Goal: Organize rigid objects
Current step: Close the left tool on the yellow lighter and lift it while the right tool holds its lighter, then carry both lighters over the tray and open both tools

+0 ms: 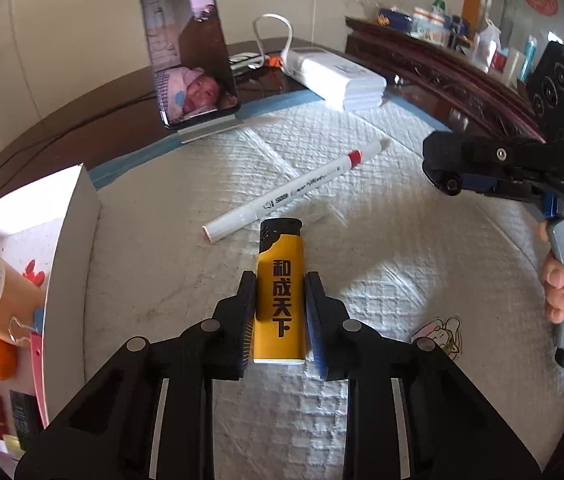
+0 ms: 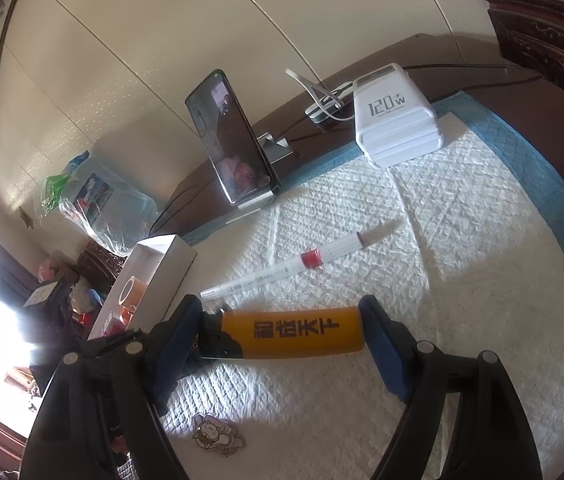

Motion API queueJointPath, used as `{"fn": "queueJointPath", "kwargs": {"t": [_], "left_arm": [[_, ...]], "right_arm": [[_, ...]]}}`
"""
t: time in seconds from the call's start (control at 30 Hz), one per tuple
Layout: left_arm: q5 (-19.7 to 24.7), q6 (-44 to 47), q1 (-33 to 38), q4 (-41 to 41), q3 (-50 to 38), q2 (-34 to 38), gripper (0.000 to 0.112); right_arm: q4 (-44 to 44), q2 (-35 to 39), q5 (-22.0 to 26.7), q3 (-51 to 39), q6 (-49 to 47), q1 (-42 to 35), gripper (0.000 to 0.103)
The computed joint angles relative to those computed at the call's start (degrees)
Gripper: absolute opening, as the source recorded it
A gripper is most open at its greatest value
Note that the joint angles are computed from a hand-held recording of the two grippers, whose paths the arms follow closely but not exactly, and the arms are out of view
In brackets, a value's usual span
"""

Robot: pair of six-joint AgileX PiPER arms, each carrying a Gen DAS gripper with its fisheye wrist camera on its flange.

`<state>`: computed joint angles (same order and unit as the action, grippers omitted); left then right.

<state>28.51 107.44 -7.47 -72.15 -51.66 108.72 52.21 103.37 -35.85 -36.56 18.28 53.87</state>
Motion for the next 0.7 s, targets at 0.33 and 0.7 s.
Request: {"fn": "queueJointPath", "kwargs": {"t": [0.33,0.7], "left_arm": [[13.65,4.28,10.46,-11.42,-0.16,-3.49,0.023],[17.77,-0.09,20.28,-18.73,-2.96,-4.38,0.024]], "right_arm": [[11.08,0.91,-4.2,-2.88,-12.67,3.26,0.08],[28.44,-0.51,-7.25,-10.8,-33.25,7.73,0.08]]}}
